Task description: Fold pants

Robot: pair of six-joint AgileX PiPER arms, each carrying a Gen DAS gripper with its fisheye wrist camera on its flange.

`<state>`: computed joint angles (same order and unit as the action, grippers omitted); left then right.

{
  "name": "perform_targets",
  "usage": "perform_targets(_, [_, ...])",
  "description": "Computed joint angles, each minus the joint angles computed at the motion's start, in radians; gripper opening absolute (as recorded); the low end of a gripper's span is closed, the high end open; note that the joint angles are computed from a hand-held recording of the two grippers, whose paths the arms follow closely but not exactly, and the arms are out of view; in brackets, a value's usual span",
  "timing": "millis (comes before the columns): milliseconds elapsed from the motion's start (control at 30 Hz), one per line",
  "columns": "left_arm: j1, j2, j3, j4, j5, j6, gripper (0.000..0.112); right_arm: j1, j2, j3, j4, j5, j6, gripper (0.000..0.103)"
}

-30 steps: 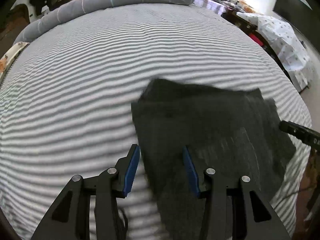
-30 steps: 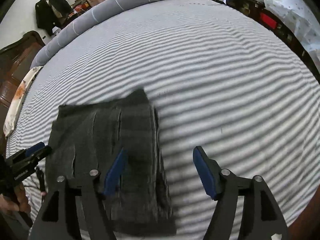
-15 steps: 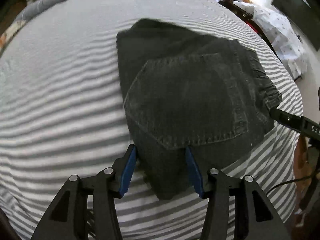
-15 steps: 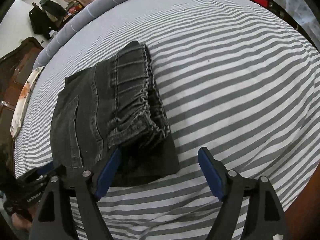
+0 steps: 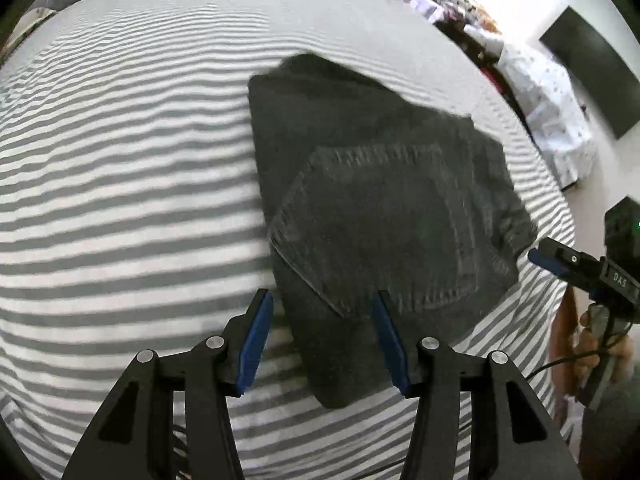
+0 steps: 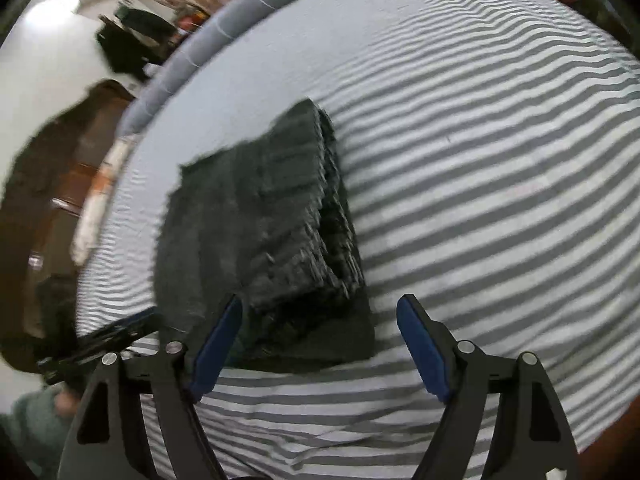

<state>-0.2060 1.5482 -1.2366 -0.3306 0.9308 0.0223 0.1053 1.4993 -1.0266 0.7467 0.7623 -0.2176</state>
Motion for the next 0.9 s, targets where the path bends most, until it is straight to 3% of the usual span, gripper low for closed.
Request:
perform_targets(133, [0.092, 0.038, -0.009, -0.141, 0.006, 0.080, 0.053, -0.124, 0.121, -0.069, 0.224, 0.150, -0.239, 0.074])
perform_targets(500, [0.157, 0.147, -0.052, -0.344, 0.020, 0.188, 0.053, -0.186, 0.394, -0.236, 0.387, 0.307, -0.451, 0.058])
perform_targets(700, [0.188, 0.171, -0.049, -0.427, 0.020, 0.270, 0.053, -0.178, 0.454, -0.262, 0.480, 0.330, -0.556, 0.058])
perform_targets(900, [0.177, 0.165, -0.044, -0.435, -0.006, 0.272, 0.058, -0.116, 0.482, -0.337, 0.462, 0.303, -0.511, 0.060])
